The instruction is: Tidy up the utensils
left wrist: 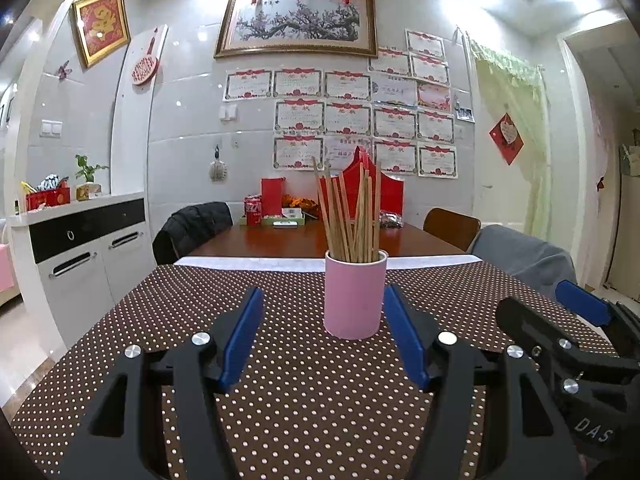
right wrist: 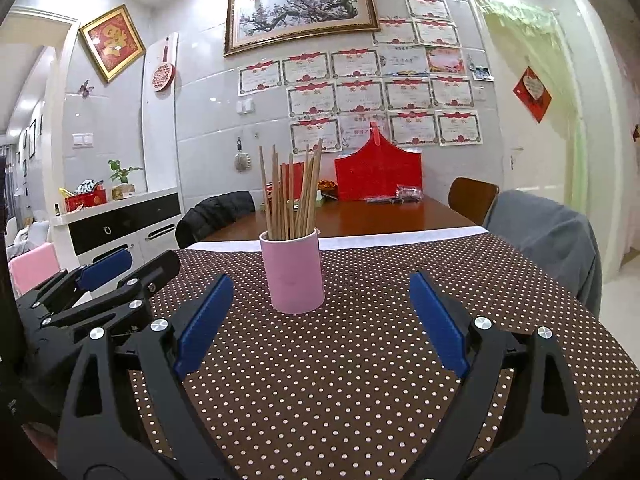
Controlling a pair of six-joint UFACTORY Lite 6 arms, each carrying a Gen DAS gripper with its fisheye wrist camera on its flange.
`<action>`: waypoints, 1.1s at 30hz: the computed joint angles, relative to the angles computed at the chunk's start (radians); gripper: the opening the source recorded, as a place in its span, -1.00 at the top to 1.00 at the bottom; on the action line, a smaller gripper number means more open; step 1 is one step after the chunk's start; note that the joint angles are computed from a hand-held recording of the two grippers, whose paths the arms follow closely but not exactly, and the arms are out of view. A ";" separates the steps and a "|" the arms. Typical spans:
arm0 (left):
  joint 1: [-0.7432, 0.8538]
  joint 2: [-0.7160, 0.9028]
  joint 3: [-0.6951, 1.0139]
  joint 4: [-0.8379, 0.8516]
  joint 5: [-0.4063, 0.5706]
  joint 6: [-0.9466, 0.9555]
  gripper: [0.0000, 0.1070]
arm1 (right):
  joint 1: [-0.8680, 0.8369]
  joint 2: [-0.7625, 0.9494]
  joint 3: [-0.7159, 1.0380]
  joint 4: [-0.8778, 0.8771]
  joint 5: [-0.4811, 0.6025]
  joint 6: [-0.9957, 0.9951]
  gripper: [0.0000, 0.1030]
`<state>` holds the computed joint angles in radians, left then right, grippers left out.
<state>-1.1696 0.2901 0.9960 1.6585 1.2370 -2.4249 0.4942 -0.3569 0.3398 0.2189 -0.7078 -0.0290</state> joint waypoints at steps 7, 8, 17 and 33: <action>0.012 0.046 0.012 0.017 0.032 -0.036 -0.17 | -0.007 0.064 0.011 -0.014 -0.058 0.012 -0.71; 0.013 0.046 0.011 0.017 0.030 -0.037 -0.17 | -0.009 0.064 0.012 -0.021 -0.053 0.015 -0.71; 0.020 0.054 0.019 -0.002 0.031 -0.034 -0.17 | 0.030 0.076 0.024 0.070 -0.046 -0.066 -0.71; 0.023 0.056 0.026 -0.012 0.024 -0.017 -0.17 | -0.010 0.102 0.051 0.003 -0.009 -0.007 -0.72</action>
<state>-1.1462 0.3463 1.0222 1.6463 1.2609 -2.4414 0.4841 -0.2552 0.3905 0.2218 -0.7171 -0.0358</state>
